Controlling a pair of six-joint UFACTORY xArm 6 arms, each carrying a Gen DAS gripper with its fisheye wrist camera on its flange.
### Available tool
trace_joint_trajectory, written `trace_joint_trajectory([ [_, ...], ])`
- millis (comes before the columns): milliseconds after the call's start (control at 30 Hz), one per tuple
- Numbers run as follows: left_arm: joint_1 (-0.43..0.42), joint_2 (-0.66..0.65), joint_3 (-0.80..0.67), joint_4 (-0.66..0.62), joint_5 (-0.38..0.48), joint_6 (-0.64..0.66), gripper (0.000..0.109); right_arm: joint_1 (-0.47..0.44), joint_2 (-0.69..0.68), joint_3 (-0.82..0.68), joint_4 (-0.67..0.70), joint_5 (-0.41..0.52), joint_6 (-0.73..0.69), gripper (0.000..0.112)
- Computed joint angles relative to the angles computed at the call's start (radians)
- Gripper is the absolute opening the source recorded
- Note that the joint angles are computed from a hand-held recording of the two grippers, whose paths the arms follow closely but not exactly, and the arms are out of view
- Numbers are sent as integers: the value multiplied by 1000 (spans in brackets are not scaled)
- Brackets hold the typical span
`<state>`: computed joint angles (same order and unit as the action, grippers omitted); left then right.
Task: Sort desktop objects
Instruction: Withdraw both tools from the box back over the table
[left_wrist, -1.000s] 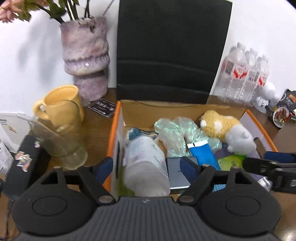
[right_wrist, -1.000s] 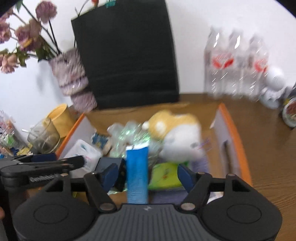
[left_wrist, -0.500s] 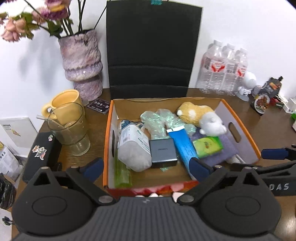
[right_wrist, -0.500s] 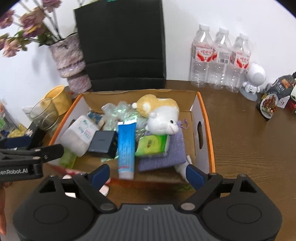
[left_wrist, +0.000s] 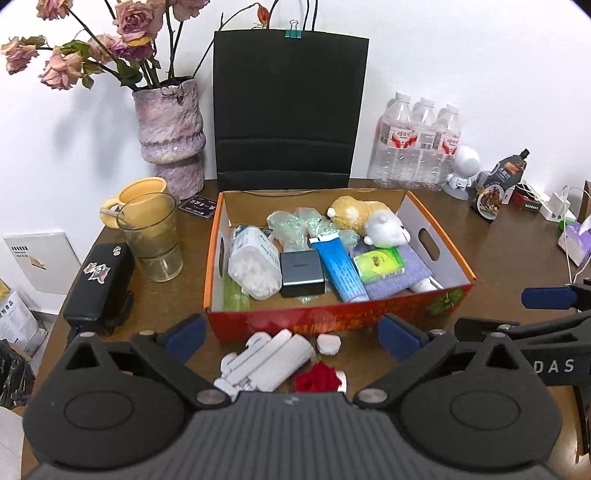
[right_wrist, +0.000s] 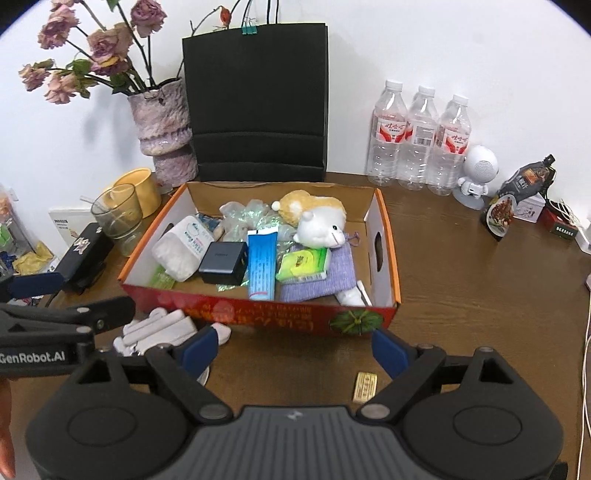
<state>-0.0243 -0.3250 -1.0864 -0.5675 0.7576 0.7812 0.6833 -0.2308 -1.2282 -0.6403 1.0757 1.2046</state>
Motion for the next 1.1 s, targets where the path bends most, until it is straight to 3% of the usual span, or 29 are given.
trace_joint_trajectory([
  [333, 38, -84, 130, -47, -5, 55, 103, 91, -55, 81, -62, 48, 80, 94],
  [600, 57, -244, 353, -146, -55, 193, 103, 144, -161, 305, -126, -98, 276, 103],
  [733, 84, -287, 456, -221, -61, 245, 103, 207, -187, 411, -235, -101, 444, 103],
  [933, 42, -331, 619, -353, -240, 403, 103, 294, -174, 506, -381, 8, 683, 103],
  [1100, 37, -314, 641, -382, -277, 437, 103, 238, -192, 567, -360, -116, 728, 103],
])
